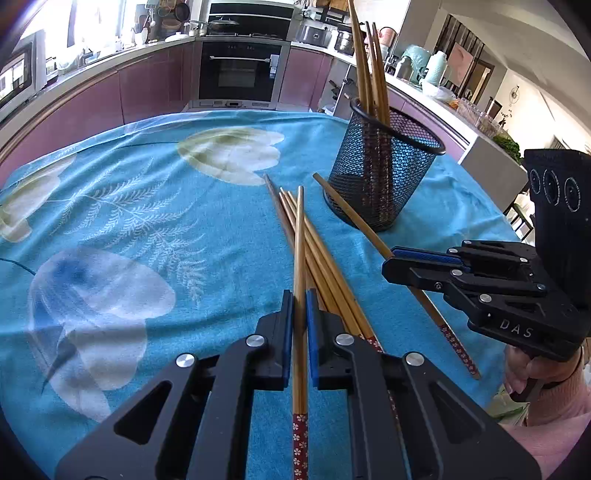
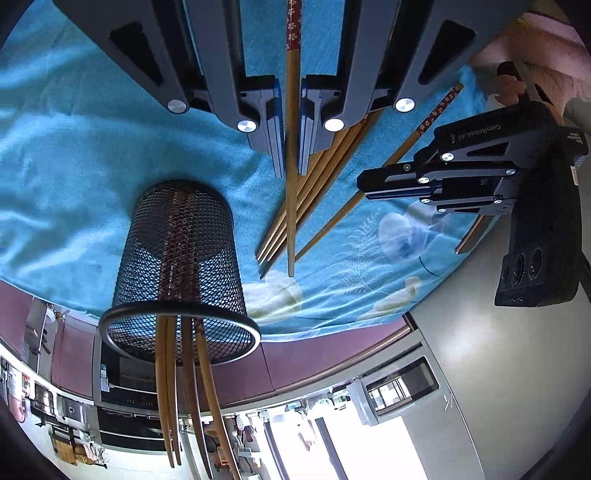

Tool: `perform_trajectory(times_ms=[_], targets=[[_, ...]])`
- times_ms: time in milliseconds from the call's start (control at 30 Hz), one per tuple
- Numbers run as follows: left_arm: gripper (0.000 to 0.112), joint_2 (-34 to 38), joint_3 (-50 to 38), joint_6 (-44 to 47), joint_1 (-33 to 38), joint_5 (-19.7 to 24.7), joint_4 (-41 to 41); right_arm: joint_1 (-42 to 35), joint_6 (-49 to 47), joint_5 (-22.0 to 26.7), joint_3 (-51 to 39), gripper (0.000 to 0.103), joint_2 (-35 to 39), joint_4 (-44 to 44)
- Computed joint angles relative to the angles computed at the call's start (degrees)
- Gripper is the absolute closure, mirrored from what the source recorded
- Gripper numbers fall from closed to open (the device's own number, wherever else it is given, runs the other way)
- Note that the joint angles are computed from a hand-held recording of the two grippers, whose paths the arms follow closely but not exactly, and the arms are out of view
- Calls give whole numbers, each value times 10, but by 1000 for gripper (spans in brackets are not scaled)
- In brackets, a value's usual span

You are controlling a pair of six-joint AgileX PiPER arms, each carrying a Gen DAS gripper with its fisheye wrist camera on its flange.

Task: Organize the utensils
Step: 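Lift both held chopsticks upright and carry them over the black mesh cup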

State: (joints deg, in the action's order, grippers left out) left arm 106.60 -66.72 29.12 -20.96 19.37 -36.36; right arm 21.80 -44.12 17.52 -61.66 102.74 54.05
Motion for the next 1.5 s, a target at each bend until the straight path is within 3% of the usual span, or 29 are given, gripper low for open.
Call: perform_trajectory(times_ms=[633,1500], targets=[[104,-92,41,157,25,41,-164,-29,-135,-9,60,97,-93,140],[104,-148,25,218,46,102,-243,-79,-234,20,70,97,-141,241]])
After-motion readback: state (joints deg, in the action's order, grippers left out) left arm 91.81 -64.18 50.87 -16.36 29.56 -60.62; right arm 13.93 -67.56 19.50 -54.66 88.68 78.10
